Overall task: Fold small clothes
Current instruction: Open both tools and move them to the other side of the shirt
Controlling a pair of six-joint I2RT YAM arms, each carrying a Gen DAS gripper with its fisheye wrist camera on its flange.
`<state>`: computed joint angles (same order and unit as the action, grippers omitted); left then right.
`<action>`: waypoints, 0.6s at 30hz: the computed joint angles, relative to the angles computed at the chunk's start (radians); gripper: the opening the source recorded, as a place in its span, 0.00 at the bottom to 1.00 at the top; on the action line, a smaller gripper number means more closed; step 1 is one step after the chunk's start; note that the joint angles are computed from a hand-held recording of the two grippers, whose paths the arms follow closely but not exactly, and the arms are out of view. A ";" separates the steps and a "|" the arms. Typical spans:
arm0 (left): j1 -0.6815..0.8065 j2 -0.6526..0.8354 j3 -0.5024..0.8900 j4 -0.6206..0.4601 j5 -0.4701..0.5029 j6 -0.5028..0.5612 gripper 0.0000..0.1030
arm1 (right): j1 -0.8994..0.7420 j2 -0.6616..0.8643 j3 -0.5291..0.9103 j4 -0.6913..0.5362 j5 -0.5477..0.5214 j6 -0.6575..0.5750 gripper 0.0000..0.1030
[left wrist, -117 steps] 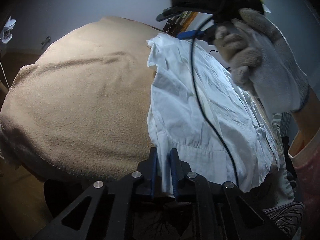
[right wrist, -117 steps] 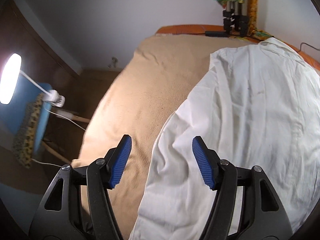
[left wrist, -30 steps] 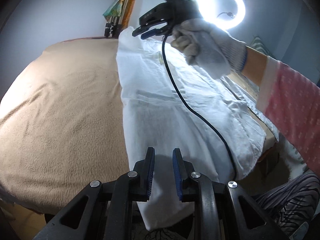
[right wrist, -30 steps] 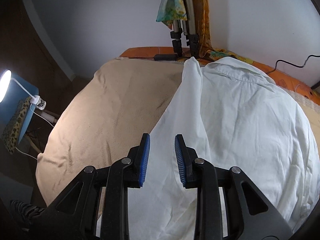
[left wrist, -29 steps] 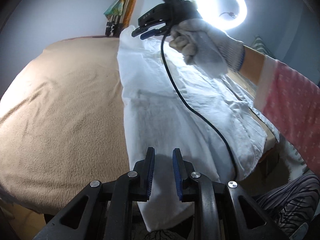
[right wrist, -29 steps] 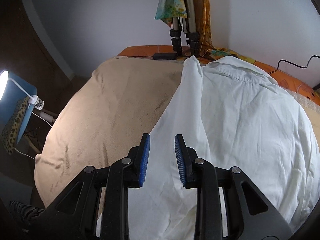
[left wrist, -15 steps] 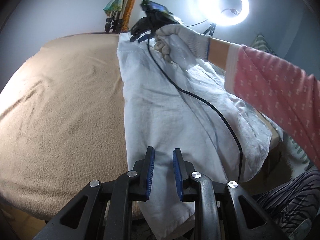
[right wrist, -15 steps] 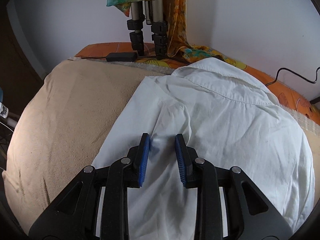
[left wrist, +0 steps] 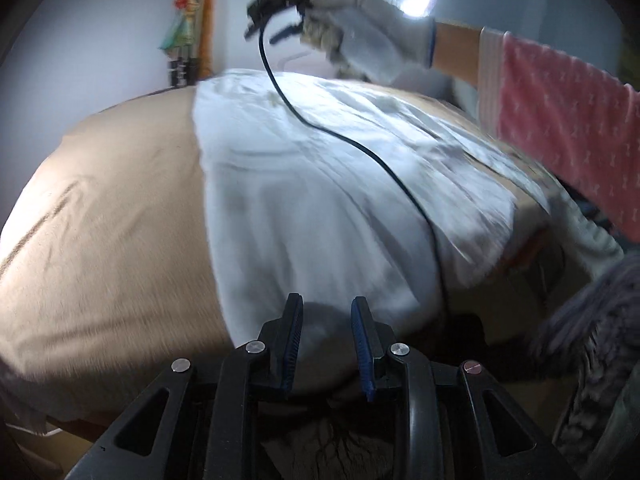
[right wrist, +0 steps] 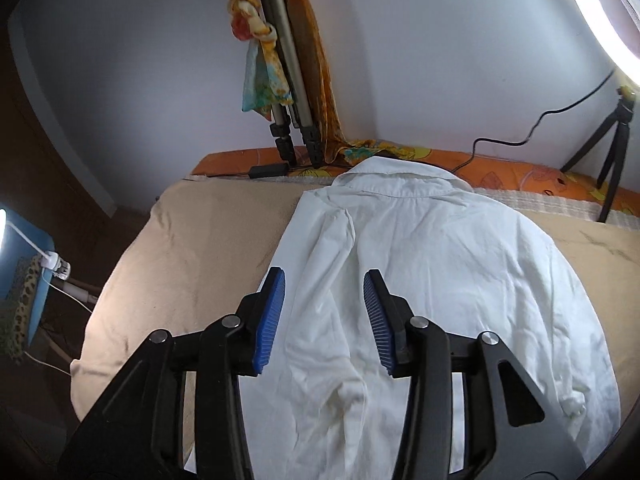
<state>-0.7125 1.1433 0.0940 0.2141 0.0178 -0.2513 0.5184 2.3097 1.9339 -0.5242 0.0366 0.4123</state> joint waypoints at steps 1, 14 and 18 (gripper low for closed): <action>-0.024 -0.063 -0.012 -0.047 -0.018 -0.006 0.24 | 0.004 -0.078 -0.102 0.037 0.005 0.007 0.48; -0.062 -0.465 0.085 -0.452 -0.149 -0.094 0.56 | 0.123 -0.870 -0.901 0.106 0.217 0.119 0.66; -0.145 -0.438 0.160 -0.476 -0.255 -0.086 0.70 | 0.163 -1.065 -1.038 0.033 0.295 0.179 0.77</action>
<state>-0.8572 0.7051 0.2536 -0.2622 -0.2376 -0.3370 0.6818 1.2447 0.8961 -0.4911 0.3318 0.5909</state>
